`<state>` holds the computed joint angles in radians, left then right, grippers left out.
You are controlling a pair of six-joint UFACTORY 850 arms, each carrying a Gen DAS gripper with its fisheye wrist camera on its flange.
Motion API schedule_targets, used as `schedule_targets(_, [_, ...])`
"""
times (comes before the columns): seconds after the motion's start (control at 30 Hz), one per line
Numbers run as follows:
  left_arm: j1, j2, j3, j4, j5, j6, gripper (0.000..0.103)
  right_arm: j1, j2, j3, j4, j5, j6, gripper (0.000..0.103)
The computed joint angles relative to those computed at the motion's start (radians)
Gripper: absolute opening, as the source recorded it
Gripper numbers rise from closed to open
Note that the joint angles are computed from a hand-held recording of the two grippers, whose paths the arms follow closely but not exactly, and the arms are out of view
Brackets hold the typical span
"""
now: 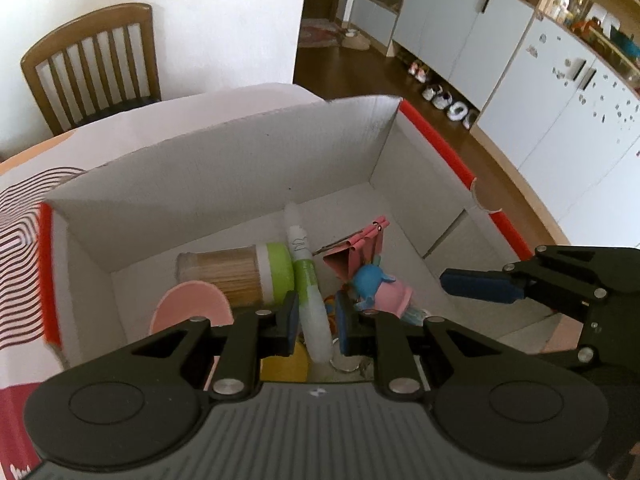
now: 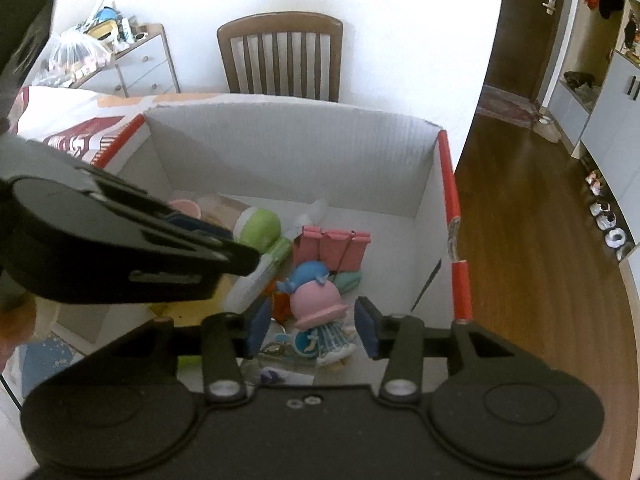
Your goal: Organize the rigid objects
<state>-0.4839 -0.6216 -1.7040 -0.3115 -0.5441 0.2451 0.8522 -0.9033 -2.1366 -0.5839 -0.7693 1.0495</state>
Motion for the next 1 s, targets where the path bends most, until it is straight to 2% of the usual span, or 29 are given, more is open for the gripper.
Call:
schedule_targets(0.23, [0.013,0.093,0.103,-0.051,0.082,0.057,0.018,0.019,0.027,0.016,-0.035,-0.008,0.052,0.049])
schedule_targets(0.3, [0.017,0.119,0.131,-0.053,0.101,0.06,0.018,0.027,0.034,0.02,-0.053,-0.009,0.072,0.059])
schedule_targets(0.37, [0.019,0.149,0.164,-0.055,0.125,0.065,0.019,0.036,0.044,0.026,-0.075,-0.012,0.095,0.062])
schedule_targets(0.57, [0.024,0.231,0.255,-0.047,0.188,0.079,0.019,0.062,0.054,0.018,-0.114,-0.028,0.146,0.063])
schedule_targets(0.63, [0.028,0.257,0.282,-0.051,0.199,0.093,0.019,0.07,0.055,0.014,-0.123,-0.035,0.167,0.065])
schedule_targets(0.7, [0.034,0.285,0.314,-0.076,0.216,0.132,0.019,0.079,0.06,0.017,-0.137,-0.041,0.195,0.072])
schedule_targets(0.87, [0.059,0.346,0.384,-0.19,0.226,0.253,0.019,0.107,0.061,0.013,-0.183,-0.059,0.25,0.073])
schedule_targets(1.0, [0.067,0.387,0.427,-0.137,0.243,0.206,0.019,0.128,0.068,0.016,-0.213,-0.065,0.298,0.075])
